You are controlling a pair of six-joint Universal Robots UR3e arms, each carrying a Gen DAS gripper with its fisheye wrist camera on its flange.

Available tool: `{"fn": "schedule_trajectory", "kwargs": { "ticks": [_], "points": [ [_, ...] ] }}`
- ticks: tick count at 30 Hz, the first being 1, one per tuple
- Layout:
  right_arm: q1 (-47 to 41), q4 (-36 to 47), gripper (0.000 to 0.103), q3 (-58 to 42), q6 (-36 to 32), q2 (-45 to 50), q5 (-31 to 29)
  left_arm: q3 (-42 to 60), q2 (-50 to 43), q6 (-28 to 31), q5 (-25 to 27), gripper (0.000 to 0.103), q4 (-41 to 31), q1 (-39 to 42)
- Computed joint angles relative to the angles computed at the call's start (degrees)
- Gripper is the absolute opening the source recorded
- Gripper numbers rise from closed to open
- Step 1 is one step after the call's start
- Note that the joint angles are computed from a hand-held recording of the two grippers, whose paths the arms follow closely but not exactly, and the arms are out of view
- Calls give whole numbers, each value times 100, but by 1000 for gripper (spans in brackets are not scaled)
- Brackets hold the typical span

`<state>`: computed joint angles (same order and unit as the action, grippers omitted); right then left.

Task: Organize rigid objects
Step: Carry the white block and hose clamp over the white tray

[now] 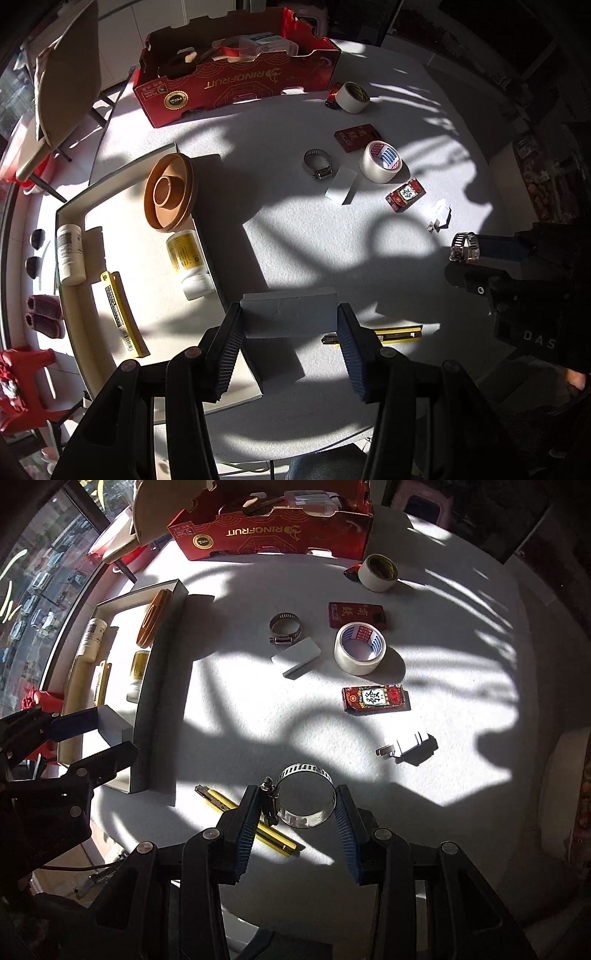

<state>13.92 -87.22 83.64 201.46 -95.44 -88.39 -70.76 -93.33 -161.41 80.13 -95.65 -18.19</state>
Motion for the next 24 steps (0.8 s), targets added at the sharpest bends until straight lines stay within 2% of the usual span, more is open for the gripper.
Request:
{"fn": "schedule_trajectory", "kwargs": {
  "ticks": [10, 24],
  "points": [
    [465, 335, 42, -986, -8, 697, -286, -640, 605, 133, -181, 54, 182, 672],
    [937, 565, 42, -2163, 78, 1658, -435, -985, 993, 484, -288, 54, 213, 1475]
  ]
}}
